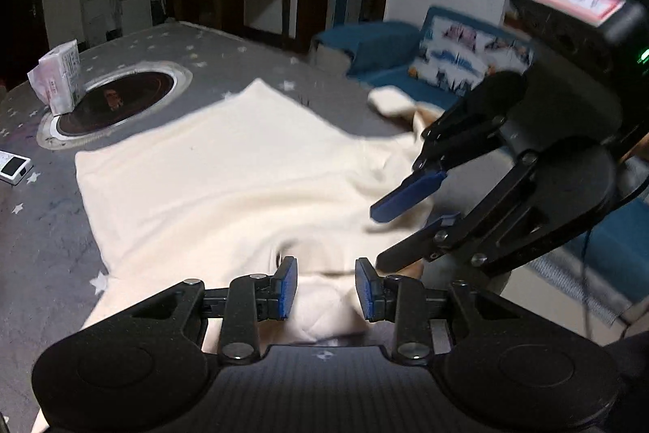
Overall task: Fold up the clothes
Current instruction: 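Grasp the fabric near the brown print with the left gripper while the right gripper pulls its edge taut, then open both grippers and release the smoothed sweatshirt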
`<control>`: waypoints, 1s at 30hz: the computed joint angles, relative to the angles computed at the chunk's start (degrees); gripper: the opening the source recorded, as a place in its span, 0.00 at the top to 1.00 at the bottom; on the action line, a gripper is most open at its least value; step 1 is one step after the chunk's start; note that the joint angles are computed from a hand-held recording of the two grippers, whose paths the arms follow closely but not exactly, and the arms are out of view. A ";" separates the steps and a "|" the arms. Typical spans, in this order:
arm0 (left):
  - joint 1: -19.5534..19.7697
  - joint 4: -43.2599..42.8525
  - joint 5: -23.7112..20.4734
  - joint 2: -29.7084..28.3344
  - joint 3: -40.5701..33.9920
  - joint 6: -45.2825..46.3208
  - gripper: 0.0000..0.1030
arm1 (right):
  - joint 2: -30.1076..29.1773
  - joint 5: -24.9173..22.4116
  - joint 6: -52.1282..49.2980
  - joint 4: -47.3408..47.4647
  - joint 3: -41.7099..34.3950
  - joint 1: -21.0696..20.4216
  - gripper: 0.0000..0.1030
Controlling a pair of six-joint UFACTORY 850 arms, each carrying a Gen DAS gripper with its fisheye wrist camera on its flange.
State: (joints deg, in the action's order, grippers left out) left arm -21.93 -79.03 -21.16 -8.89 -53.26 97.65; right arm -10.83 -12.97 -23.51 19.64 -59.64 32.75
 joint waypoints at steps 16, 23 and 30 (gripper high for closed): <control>1.23 -9.99 0.48 0.29 3.03 9.42 0.87 | -1.36 4.06 22.49 -26.16 1.31 3.66 0.73; 4.80 -22.09 -8.32 3.07 7.05 21.51 0.88 | -1.31 5.28 41.16 -42.14 1.67 3.46 0.96; 5.79 -14.27 -8.32 2.72 7.58 17.34 0.84 | 1.95 3.34 24.43 -24.04 2.92 1.75 0.97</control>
State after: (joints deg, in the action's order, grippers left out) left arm -16.14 -93.30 -29.48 -6.17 -45.67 114.99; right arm -8.88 -9.63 0.92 -4.39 -56.71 34.50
